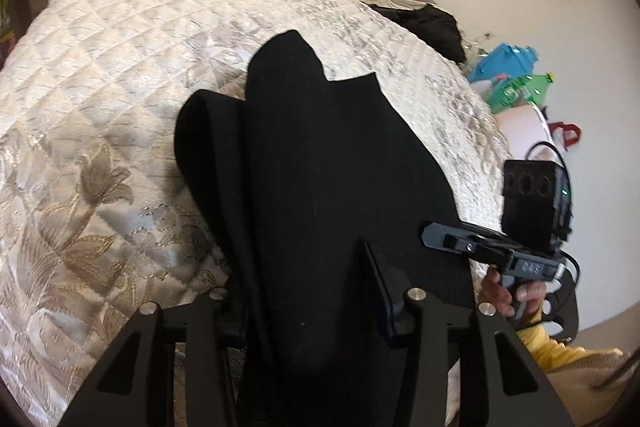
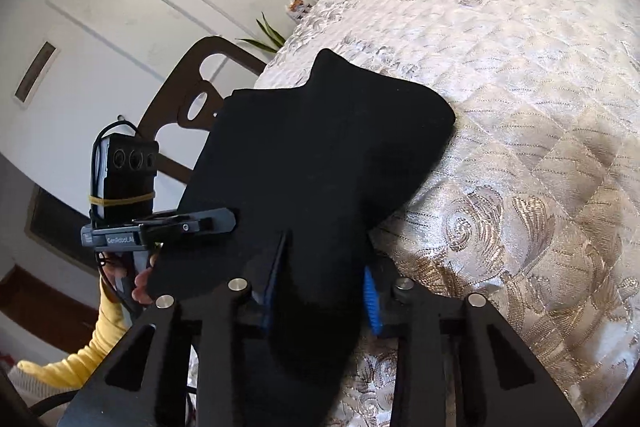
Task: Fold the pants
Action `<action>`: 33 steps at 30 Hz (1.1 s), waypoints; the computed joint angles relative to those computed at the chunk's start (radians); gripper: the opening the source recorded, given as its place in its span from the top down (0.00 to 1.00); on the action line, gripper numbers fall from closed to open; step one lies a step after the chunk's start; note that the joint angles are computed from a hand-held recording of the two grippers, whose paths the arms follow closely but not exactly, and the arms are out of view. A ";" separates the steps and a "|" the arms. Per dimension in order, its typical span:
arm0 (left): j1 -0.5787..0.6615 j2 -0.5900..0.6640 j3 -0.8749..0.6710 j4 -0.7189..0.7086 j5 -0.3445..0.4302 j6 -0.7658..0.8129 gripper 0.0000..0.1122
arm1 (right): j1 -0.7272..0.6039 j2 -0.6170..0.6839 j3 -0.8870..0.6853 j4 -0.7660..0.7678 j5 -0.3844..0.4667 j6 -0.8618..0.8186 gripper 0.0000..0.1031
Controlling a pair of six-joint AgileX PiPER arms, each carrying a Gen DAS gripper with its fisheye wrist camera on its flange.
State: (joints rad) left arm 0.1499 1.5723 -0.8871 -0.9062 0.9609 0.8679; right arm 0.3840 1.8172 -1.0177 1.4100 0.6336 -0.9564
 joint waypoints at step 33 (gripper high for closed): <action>-0.631 -0.178 -0.011 0.907 -0.464 -1.064 0.73 | 0.071 -0.226 0.125 -0.022 -0.314 -0.137 0.80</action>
